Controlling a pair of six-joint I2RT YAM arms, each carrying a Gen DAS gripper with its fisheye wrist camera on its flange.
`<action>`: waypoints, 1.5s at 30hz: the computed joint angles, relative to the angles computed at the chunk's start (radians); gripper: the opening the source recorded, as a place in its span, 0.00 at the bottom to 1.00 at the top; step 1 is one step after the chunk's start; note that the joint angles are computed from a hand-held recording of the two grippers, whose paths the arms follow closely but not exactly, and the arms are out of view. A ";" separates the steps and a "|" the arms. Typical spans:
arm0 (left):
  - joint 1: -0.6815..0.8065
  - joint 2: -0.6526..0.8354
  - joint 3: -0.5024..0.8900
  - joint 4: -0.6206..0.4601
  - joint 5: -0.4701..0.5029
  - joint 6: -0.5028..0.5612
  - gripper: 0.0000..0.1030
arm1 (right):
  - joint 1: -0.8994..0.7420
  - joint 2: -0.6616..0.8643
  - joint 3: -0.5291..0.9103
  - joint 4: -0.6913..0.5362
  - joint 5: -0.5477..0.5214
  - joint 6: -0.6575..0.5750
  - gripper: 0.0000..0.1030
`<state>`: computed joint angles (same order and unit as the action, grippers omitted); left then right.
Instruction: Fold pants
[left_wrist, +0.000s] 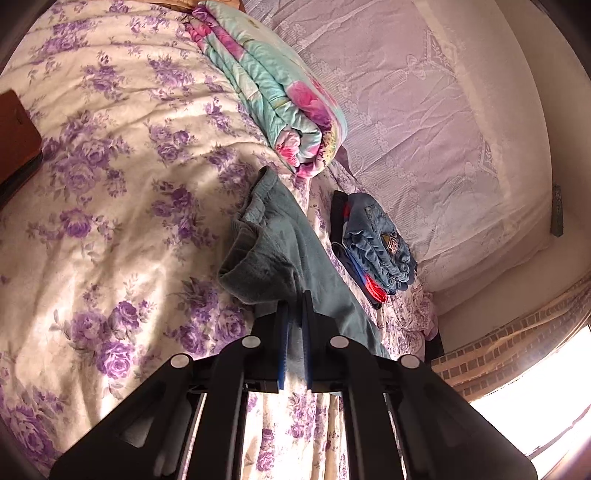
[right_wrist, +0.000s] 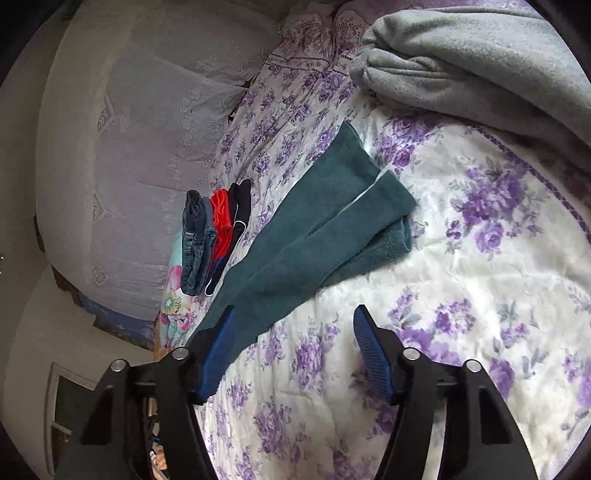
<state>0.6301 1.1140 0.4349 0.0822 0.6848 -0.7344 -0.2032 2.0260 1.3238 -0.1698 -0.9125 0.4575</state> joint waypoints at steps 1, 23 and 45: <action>0.011 0.008 0.000 0.000 0.008 0.002 0.06 | 0.005 0.014 0.023 -0.004 0.013 0.007 0.52; -0.015 0.290 0.083 0.058 -0.034 -0.040 0.06 | 0.059 0.171 0.194 -0.007 0.143 0.118 0.02; 0.415 0.141 0.060 -0.705 0.315 0.594 0.04 | -0.315 -0.135 -0.284 -0.232 -0.106 -0.385 0.02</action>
<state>1.0455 1.2551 0.4949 -0.6229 1.0001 -0.1405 -0.5187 1.8915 1.0400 -0.4014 -1.0182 0.0723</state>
